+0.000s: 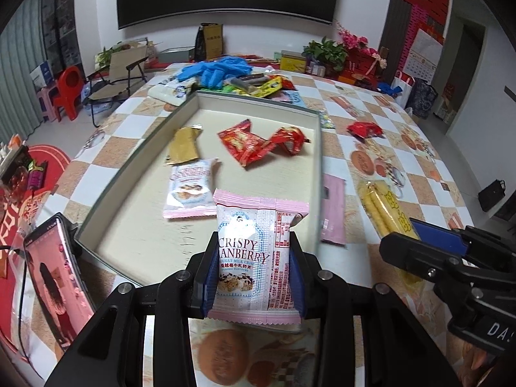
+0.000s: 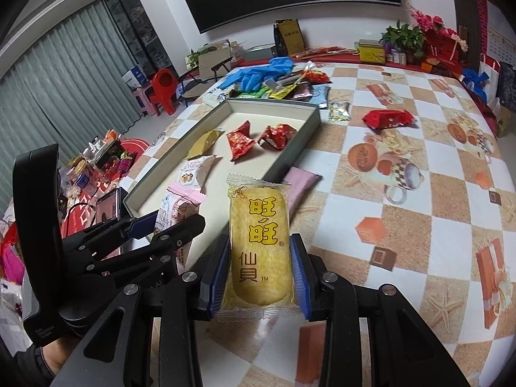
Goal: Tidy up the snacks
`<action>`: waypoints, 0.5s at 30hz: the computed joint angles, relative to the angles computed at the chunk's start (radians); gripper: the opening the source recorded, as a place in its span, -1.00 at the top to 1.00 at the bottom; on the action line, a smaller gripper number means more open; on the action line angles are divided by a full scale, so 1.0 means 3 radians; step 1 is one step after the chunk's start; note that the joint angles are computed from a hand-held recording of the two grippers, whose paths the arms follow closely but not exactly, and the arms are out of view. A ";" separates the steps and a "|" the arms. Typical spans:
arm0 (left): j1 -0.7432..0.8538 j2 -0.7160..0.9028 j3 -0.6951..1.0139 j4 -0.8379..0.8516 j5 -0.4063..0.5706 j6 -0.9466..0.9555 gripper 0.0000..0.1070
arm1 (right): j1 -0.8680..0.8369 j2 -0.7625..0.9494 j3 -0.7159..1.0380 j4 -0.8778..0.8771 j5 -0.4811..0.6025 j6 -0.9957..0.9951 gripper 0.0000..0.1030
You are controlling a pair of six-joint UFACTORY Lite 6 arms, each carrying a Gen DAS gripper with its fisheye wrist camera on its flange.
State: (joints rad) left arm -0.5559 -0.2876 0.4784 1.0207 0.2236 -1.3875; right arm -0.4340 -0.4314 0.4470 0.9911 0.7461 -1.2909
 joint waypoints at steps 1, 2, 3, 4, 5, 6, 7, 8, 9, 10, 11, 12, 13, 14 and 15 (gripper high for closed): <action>0.0105 0.0012 0.0013 -0.0149 -0.0042 0.0195 0.24 | 0.0099 0.0057 0.0040 0.0035 -0.0046 0.0035 0.27; 0.0194 0.0033 0.0029 -0.0269 -0.0076 0.0354 0.24 | 0.0161 0.0104 0.0073 0.0064 -0.0072 0.0055 0.27; 0.0295 0.0067 0.0053 -0.0397 -0.0110 0.0524 0.24 | 0.0236 0.0153 0.0111 0.0087 -0.0100 0.0092 0.27; 0.0367 0.0093 0.0074 -0.0502 -0.0128 0.0665 0.24 | 0.0345 0.0224 0.0168 0.0116 -0.0157 0.0136 0.27; 0.0445 0.0145 0.0111 -0.0576 -0.0147 0.0782 0.24 | 0.0397 0.0238 0.0181 0.0125 -0.0188 0.0158 0.27; 0.0493 0.0195 0.0150 -0.0603 -0.0157 0.0838 0.24 | 0.0475 0.0307 0.0228 0.0146 -0.0244 0.0172 0.27; 0.0525 0.0249 0.0190 -0.0613 -0.0163 0.0870 0.24 | 0.0567 0.0383 0.0285 0.0159 -0.0303 0.0206 0.27; 0.0559 0.0327 0.0248 -0.0626 -0.0166 0.0902 0.24 | 0.0618 0.0438 0.0326 0.0166 -0.0327 0.0230 0.26; 0.0584 0.0383 0.0284 -0.0655 -0.0176 0.0939 0.24 | 0.0718 0.0544 0.0404 0.0188 -0.0386 0.0272 0.26; 0.0634 0.0441 0.0325 -0.0788 -0.0199 0.1103 0.24 | 0.0774 0.0583 0.0439 0.0191 -0.0418 0.0303 0.27; 0.0661 0.0516 0.0377 -0.0856 -0.0202 0.1181 0.24 | 0.0854 0.0679 0.0513 0.0203 -0.0466 0.0342 0.27; 0.0695 0.0593 0.0428 -0.0940 -0.0216 0.1276 0.24 | 0.0890 0.0728 0.0549 0.0210 -0.0491 0.0362 0.26; 0.0726 0.0643 0.0458 -0.1020 -0.0229 0.1370 0.24 | 0.0953 0.0825 0.0627 0.0219 -0.0536 0.0401 0.27; 0.0750 0.0700 0.0491 -0.1022 -0.0238 0.1378 0.24 | 0.0996 0.0902 0.0692 0.0216 -0.0563 0.0437 0.27; 0.0773 0.0752 0.0525 -0.1083 -0.0245 0.1448 0.24 | 0.1036 0.0966 0.0750 0.0206 -0.0588 0.0478 0.27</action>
